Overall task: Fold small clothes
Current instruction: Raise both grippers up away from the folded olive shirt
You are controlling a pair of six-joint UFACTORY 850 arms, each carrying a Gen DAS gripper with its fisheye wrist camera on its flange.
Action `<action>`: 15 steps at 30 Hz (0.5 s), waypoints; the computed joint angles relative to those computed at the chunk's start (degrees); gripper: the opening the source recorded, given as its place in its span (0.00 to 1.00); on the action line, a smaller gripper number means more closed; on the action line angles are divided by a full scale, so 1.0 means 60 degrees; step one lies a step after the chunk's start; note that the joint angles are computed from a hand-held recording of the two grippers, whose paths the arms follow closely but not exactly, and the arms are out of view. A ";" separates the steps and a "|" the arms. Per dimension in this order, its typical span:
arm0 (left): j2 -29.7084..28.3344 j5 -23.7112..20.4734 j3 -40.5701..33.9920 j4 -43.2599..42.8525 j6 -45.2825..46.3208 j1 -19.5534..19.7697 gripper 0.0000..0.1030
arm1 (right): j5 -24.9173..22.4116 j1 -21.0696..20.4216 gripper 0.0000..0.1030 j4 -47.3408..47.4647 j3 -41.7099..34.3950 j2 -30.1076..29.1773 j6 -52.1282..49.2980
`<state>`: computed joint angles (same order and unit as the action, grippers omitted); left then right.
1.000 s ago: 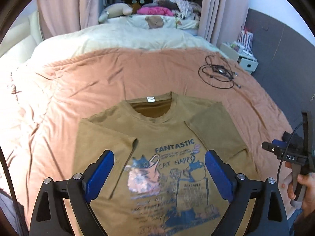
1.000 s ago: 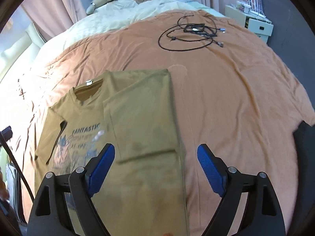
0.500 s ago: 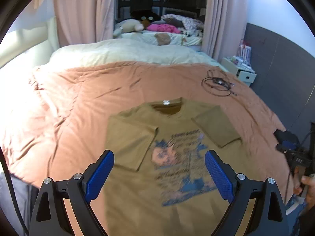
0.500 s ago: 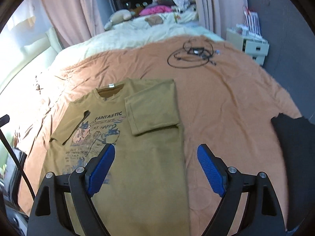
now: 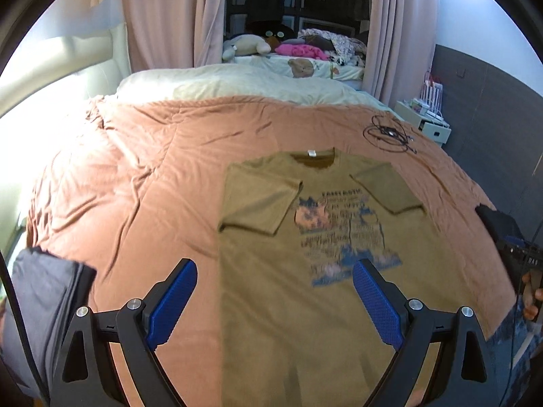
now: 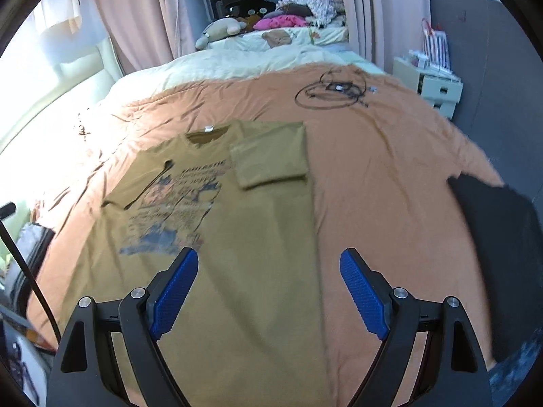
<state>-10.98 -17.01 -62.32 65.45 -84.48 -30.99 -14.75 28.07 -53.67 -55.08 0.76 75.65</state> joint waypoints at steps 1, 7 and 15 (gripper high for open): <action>0.0154 0.0011 0.0238 0.0116 -0.0181 -0.0032 0.90 | 0.0053 -0.0034 0.82 0.0349 0.0085 0.0091 -0.0342; 0.1184 0.0214 0.1700 0.1416 -0.2162 -0.0165 0.89 | 0.0233 0.0048 0.83 0.0964 0.1138 0.1117 -0.0561; 0.2190 -0.0239 0.3152 0.2854 -0.4305 -0.0799 0.87 | 0.0357 0.0314 0.85 -0.0176 0.2792 0.2443 0.1438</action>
